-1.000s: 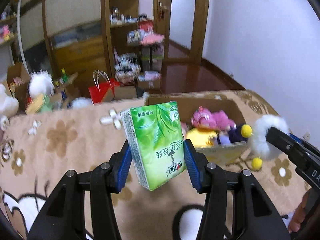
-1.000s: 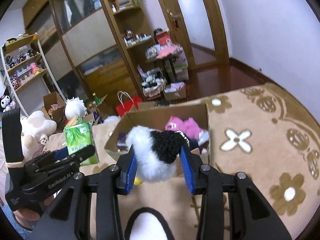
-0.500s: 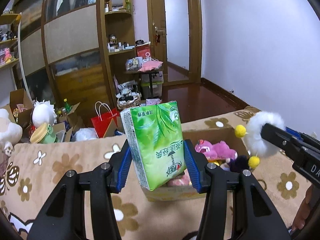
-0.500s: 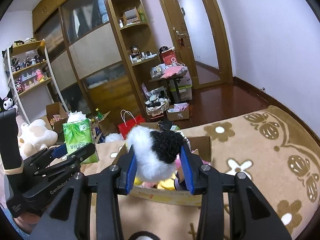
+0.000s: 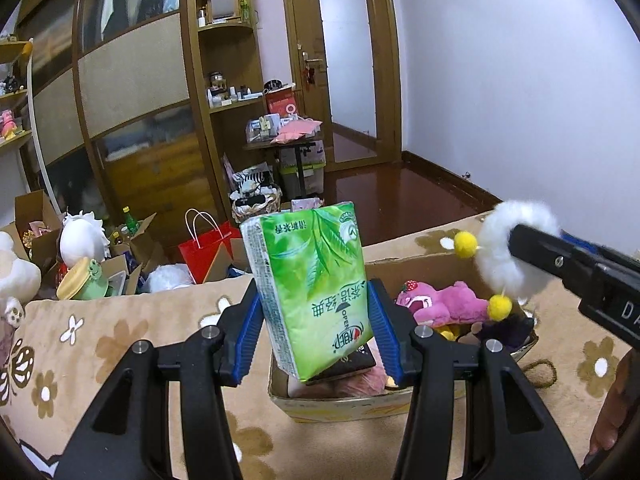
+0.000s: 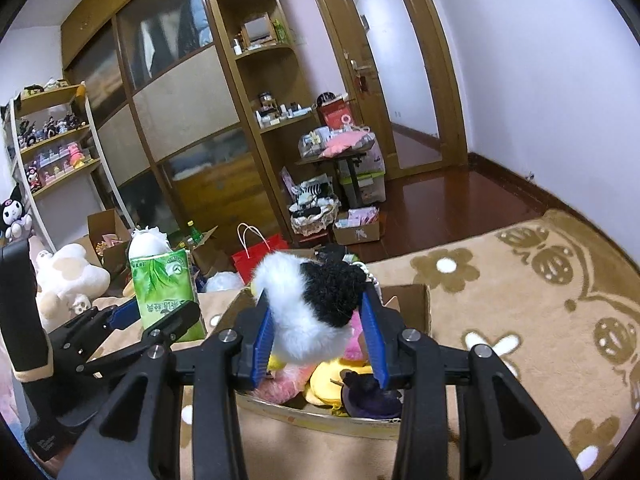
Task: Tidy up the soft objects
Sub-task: 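Lift the green tissue pack and pompom keychain up over the box, then open both tools to drop the green pack and keychain into the box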
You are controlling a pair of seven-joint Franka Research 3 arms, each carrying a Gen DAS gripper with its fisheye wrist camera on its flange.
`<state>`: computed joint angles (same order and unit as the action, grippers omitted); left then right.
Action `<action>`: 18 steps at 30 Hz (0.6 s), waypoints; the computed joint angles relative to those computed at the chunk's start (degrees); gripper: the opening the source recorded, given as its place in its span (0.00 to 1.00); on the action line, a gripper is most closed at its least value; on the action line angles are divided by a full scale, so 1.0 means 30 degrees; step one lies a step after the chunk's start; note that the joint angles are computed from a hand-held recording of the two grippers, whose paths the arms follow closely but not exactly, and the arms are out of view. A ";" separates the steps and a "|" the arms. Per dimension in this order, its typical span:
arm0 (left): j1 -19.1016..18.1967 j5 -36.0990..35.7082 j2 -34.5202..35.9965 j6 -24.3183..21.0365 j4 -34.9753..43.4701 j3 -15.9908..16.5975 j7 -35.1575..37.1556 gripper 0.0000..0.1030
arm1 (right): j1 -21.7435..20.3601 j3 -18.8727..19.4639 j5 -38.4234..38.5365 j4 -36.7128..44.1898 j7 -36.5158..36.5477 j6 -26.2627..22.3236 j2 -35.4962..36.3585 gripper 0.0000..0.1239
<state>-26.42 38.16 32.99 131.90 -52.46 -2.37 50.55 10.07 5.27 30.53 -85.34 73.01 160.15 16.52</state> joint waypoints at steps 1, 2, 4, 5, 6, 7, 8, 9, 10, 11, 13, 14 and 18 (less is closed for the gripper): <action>0.0045 -0.0158 0.0209 -0.0143 0.0277 -0.0067 0.0142 0.48 | -0.0179 0.0118 0.0437 0.0237 0.0108 -0.0465 0.0224 0.34; 0.0087 -0.0356 0.0406 -0.0315 0.0524 -0.0134 0.0326 0.48 | -0.0232 0.0113 0.0575 0.0363 0.0256 -0.0700 0.0363 0.34; 0.0158 -0.0836 0.0894 -0.0781 0.1181 -0.0260 0.0836 0.48 | -0.0269 0.0034 0.0581 0.0564 0.0488 -0.1041 0.0649 0.34; 0.0157 -0.0995 0.1024 -0.0868 0.1323 -0.0250 0.0962 0.48 | -0.0247 -0.0032 0.0451 0.0652 0.0641 -0.1219 0.0768 0.34; 0.0222 -0.1301 0.1243 -0.1021 0.1622 -0.0326 0.1221 0.48 | -0.0304 0.0009 0.0505 0.0722 0.0611 -0.1327 0.0866 0.34; 0.0276 -0.1600 0.1450 -0.1159 0.1912 -0.0371 0.1413 0.48 | -0.0316 0.0023 0.0509 0.0741 0.0627 -0.1377 0.0920 0.34; 0.0268 -0.1764 0.1571 -0.1231 0.2065 -0.0327 0.1456 0.49 | -0.0284 -0.0009 0.0411 0.0799 0.0722 -0.1452 0.0997 0.34; 0.0276 -0.1965 0.1758 -0.1369 0.2337 -0.0314 0.1559 0.49 | -0.0306 0.0018 0.0408 0.0855 0.0689 -0.1508 0.1059 0.35; 0.0300 -0.2195 0.1853 -0.1449 0.2464 -0.0339 0.1659 0.49 | -0.0324 0.0059 0.0388 0.0946 0.0602 -0.1638 0.1145 0.35; 0.0403 -0.2581 0.2040 -0.1602 0.2740 -0.0457 0.1877 0.49 | -0.0279 0.0011 0.0252 0.1001 0.0656 -0.1680 0.1201 0.35; 0.0583 -0.3475 0.2594 -0.2172 0.3605 -0.0709 0.2419 0.49 | -0.0209 -0.0012 0.0005 0.1008 0.0622 -0.1741 0.1262 0.36; 0.0577 -0.3686 0.2652 -0.2253 0.3633 -0.0671 0.2487 0.50 | -0.0211 -0.0004 -0.0037 0.1089 0.0626 -0.1839 0.1320 0.36; 0.0562 -0.4678 0.3595 -0.3319 0.5053 -0.0730 0.3341 0.52 | -0.0316 0.0064 0.0076 0.1283 0.0644 -0.2165 0.1523 0.36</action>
